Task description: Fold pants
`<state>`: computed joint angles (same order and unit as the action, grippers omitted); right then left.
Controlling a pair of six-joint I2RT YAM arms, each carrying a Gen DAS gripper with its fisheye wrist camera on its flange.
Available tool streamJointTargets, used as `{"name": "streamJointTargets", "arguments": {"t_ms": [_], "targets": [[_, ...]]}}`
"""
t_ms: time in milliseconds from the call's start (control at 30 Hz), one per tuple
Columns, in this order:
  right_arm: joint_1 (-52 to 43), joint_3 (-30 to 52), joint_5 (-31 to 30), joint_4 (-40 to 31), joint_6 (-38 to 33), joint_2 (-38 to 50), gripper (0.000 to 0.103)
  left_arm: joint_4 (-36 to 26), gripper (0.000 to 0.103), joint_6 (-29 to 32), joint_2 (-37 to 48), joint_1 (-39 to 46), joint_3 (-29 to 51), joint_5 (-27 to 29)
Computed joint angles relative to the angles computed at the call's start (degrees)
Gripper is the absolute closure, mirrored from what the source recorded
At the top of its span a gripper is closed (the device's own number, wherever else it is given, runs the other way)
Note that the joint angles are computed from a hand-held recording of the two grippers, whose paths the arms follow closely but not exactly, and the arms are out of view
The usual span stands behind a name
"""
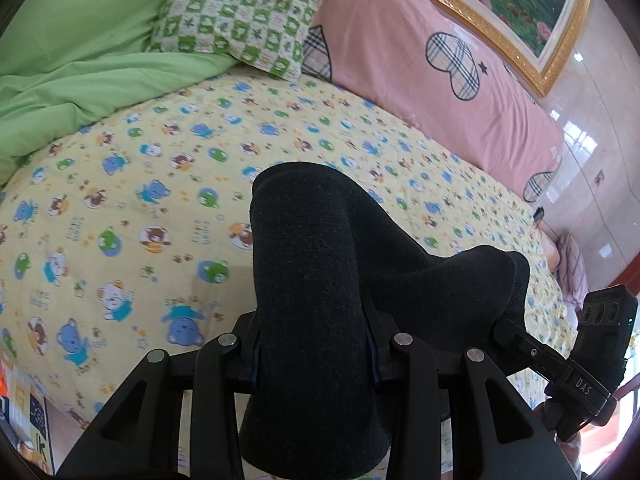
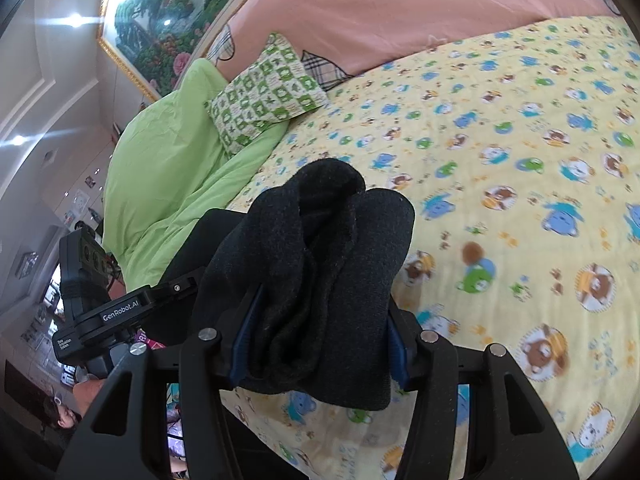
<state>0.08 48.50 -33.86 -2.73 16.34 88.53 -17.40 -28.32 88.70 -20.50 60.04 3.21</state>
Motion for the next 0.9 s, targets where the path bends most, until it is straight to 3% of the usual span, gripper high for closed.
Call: {"name": "streamJointTargets", "arguments": {"t_ms": [367, 900], "targets": [[6.6, 9.9, 1.7, -0.4, -0.5, 7.7, 0.047, -0.7, 0.066, 1.7, -2.4, 5.8, -0.9, -1.7], [11.8, 28.8, 1.6, -3.9, -0.3, 22.2, 0.047, -2.3, 0.066, 3.6, 1.1, 11.0, 4.2, -4.8]]}}
